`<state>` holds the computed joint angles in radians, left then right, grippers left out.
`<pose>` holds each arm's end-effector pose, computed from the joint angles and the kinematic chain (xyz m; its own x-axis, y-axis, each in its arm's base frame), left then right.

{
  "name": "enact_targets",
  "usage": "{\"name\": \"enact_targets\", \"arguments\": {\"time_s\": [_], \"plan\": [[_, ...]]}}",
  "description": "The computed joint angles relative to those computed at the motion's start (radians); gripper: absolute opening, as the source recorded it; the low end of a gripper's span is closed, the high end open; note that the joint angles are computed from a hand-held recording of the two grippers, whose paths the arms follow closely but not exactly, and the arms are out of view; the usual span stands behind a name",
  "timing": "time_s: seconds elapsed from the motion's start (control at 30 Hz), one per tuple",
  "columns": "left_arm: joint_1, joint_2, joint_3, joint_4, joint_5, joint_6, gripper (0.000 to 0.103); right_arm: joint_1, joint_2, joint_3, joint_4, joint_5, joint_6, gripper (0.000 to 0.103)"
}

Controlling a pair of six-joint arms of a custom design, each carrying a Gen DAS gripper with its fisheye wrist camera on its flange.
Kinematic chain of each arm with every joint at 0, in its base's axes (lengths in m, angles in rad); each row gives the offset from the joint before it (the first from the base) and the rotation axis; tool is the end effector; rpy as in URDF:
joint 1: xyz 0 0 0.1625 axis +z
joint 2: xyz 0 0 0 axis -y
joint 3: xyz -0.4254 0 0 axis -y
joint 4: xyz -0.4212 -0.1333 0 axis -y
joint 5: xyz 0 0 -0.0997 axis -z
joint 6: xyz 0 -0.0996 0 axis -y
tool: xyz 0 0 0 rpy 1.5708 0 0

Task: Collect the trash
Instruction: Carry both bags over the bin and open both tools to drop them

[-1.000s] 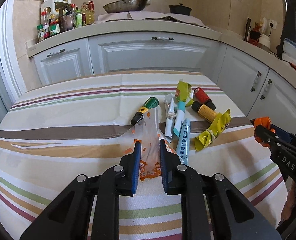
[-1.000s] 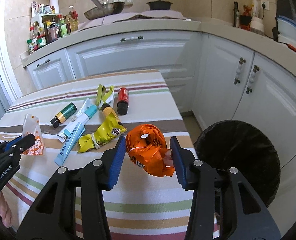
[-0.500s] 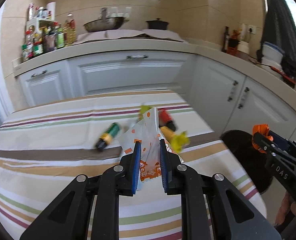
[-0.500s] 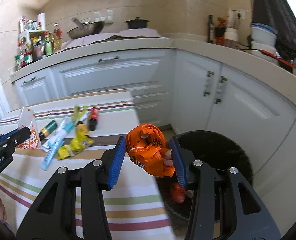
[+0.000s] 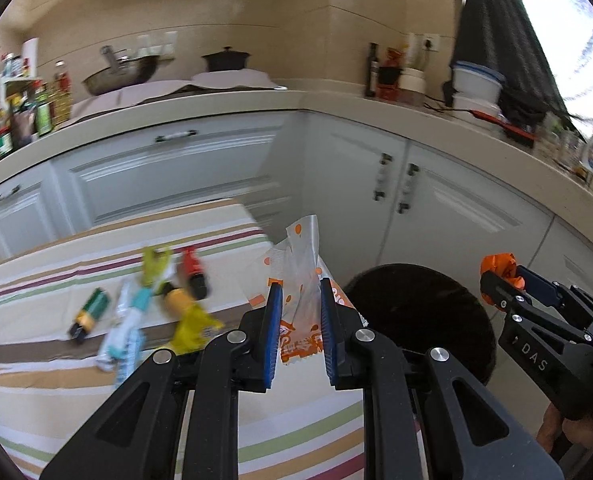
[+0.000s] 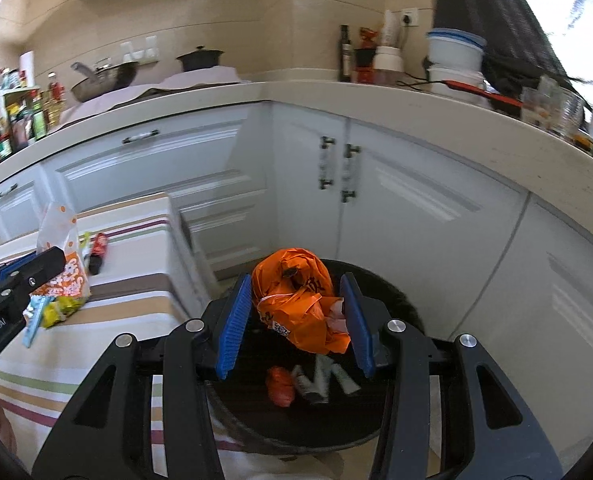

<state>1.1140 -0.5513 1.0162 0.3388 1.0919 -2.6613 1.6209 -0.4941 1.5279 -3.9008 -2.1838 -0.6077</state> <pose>-0.1605 -0.7328 0.0636 -0.6848 0.3911 -0.6149 0.7148 0.5248 -0.4622 0.1107 -0.6908 0.0762 -0.6857 0.2658 0.6777 -0.4934 0.5147 -0.7011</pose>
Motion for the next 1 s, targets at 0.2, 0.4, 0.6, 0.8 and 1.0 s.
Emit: {"name": "enact_targets", "arguments": {"time_s": [0.2,0.4,0.6,0.8,1.0], "plan": [[-0.02,0.08,-0.079,0.035,0.006,0.02,0.02,-0.03,-0.02,0.013,-0.017,-0.003,0.008,0.044],[-0.027,0.137,-0.136,0.054,-0.004,0.038,0.02,-0.052,-0.03,0.015,-0.029,0.001,0.01,0.044],[-0.035,0.193,-0.203,0.076,-0.014,0.049,0.02,-0.07,-0.033,0.006,-0.031,0.002,0.015,0.044],[-0.038,0.237,-0.261,0.105,-0.019,0.056,0.02,-0.086,-0.031,-0.01,-0.018,0.0,0.025,0.044],[-0.039,0.278,-0.321,0.14,-0.022,0.059,0.02,-0.099,-0.029,-0.024,0.0,0.002,0.038,0.045]]}}
